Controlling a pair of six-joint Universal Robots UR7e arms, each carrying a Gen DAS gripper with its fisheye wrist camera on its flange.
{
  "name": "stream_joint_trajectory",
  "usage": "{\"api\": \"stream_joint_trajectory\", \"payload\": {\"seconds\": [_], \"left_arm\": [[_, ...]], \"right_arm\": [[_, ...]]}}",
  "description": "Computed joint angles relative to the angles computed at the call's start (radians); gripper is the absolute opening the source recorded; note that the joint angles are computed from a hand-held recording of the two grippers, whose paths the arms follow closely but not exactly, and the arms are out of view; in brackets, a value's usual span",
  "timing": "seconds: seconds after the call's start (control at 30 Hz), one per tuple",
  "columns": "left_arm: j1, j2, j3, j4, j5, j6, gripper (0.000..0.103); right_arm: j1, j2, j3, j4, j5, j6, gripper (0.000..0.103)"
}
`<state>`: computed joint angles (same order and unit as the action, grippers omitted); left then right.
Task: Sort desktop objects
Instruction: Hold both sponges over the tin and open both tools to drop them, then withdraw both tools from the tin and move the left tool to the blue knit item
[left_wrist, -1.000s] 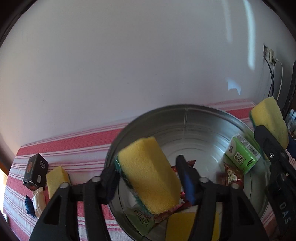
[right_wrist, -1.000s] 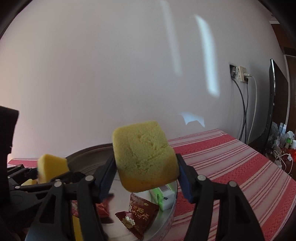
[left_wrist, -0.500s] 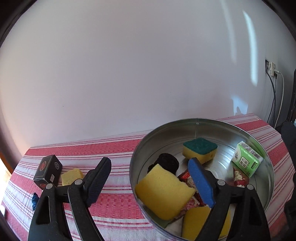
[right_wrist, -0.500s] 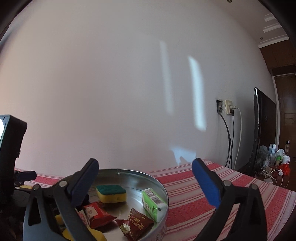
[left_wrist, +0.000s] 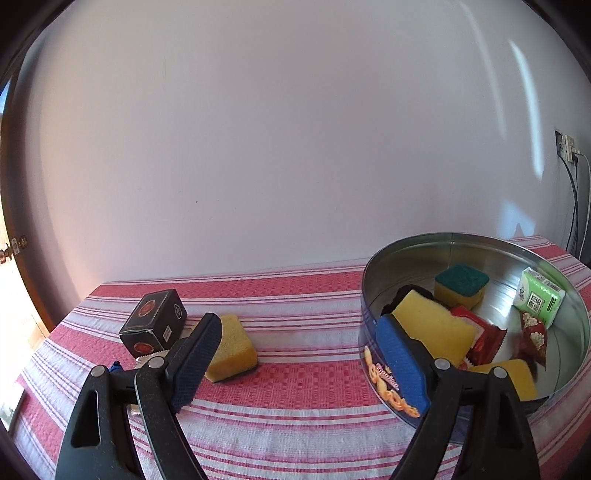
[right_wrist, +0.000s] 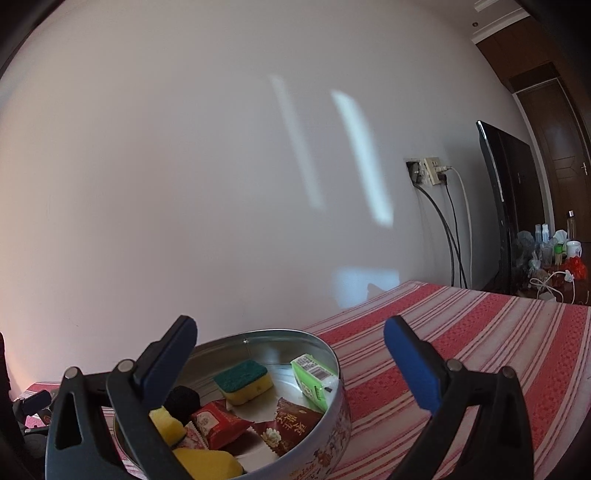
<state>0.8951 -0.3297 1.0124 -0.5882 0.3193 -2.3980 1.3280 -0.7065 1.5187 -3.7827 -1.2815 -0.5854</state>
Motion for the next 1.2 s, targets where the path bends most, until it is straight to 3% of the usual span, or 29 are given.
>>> {"api": "stream_joint_trajectory", "payload": {"seconds": [0.13, 0.37, 0.93, 1.03, 1.2], "left_arm": [[0.003, -0.02, 0.024, 0.044, 0.012, -0.078, 0.087], [-0.002, -0.07, 0.101, 0.043, -0.01, -0.117, 0.087], [0.026, -0.205, 0.262, 0.064, -0.089, -0.225, 0.087], [0.049, -0.218, 0.245, 0.179, -0.118, -0.345, 0.087], [0.093, -0.191, 0.128, 0.604, -0.153, -0.77, 0.087]], "right_arm": [[0.002, -0.013, 0.042, -0.023, 0.0, -0.003, 0.103], [0.015, -0.03, 0.114, -0.039, 0.016, -0.043, 0.103], [0.074, -0.046, 0.251, 0.064, 0.018, -0.142, 0.103], [0.09, -0.042, 0.269, 0.081, 0.012, -0.165, 0.103], [0.118, -0.037, 0.292, 0.13, -0.013, -0.188, 0.103]]}}
